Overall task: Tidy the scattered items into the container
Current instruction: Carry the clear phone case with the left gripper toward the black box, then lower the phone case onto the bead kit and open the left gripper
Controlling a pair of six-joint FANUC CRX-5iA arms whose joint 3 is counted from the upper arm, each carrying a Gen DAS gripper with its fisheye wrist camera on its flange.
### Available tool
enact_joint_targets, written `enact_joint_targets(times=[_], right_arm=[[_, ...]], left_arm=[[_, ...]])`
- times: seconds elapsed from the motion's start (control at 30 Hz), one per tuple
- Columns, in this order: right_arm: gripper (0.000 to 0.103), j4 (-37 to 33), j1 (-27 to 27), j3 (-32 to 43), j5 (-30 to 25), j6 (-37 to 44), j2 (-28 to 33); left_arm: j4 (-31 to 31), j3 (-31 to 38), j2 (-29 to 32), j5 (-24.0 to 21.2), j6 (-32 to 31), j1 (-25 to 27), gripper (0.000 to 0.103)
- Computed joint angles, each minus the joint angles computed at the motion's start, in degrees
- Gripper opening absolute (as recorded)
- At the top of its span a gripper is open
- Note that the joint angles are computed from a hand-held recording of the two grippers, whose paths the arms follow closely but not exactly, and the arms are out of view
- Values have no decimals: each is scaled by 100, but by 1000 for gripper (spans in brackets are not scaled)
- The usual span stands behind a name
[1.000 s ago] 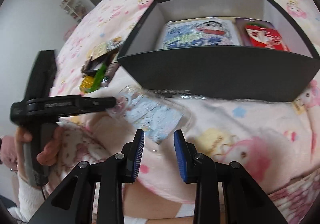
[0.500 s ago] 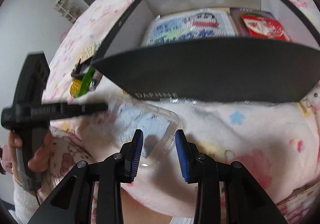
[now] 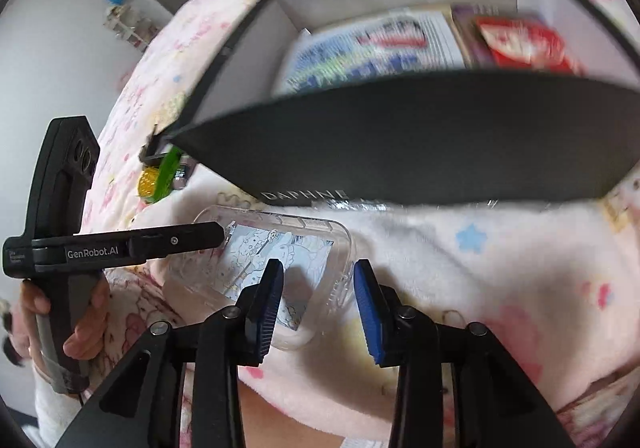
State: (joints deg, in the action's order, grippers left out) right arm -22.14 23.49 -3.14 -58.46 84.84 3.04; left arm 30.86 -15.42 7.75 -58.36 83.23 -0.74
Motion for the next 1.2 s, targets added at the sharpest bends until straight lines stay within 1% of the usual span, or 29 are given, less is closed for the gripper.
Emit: enact_joint_targets(times=[0.07, 0.13, 0.17, 0.23, 0.3, 0.33, 0.37, 0.4, 0.47, 0.57, 0.63, 0.73, 0.8, 0.87, 0.93, 0.97, 1.03, 1.1, 1.17, 1.2], right_arm=[[33, -83, -78, -6, -30, 190, -198], [34, -329, -237, 90, -118, 418, -322], [34, -553, -388, 183, -169, 545, -374], [34, -885, -659, 436, -208, 834, -400], [34, -1095, -858, 747, -280, 1186, -271], [34, -1052, -907, 977, -290, 1332, -146], [34, -908, -870, 1128, -230, 1386, -49], [34, -762, -840, 1278, -166, 1466, 70], [34, -519, -850, 1630, -150, 1607, 416], [34, -312, -942, 2109, -405, 1524, 994], [34, -352, -1026, 2221, -527, 1496, 1224], [34, -539, -1271, 2301, -891, 1672, 1473], [34, -443, -1305, 2431, -1187, 1539, 1712], [34, -168, -1237, 2491, -1288, 1329, 1870], [34, -114, -1211, 2520, -1313, 1284, 1913], [34, -122, -1210, 2540, -1338, 1264, 1924], [34, -184, -1221, 2565, -1384, 1255, 1927], [34, -122, -1191, 2485, -1303, 1249, 1862], [34, 267, -1043, 2226, -921, 1153, 1706], [34, 519, -940, 2039, -641, 1046, 1599]], left_arm=[[362, -353, -368, 233, -249, 48, 53], [353, -492, -683, 457, -100, -18, 54], [272, -468, -787, 533, 11, -74, 55], [314, -388, -932, 621, 13, -128, 56], [357, -192, -868, 754, -4, -179, 55], [367, -7, -789, 800, 3, -204, 54], [362, 305, -510, 1013, 79, -359, 54], [226, 547, -421, 1003, 242, -442, 54], [-204, 1142, -132, 892, 579, -541, 54], [-825, 2281, 721, 368, 1150, -737, 54], [-1147, 2790, 1114, 6, 1404, -830, 55], [-1487, 3449, 1696, -527, 1655, -957, 58], [-1783, 3903, 2025, -920, 1840, -1102, 58], [-2073, 4297, 2294, -1274, 1876, -1268, 60], [-2408, 4731, 2559, -1724, 2025, -1407, 66], [-2550, 4888, 2643, -1884, 2091, -1452, 66], [-2854, 5103, 2721, -2063, 2242, -1528, 64], [-3085, 5123, 2664, -2044, 2450, -1575, 64], [-3236, 5048, 2560, -1898, 2619, -1599, 64], [-3287, 5008, 2519, -1816, 2697, -1601, 64]])
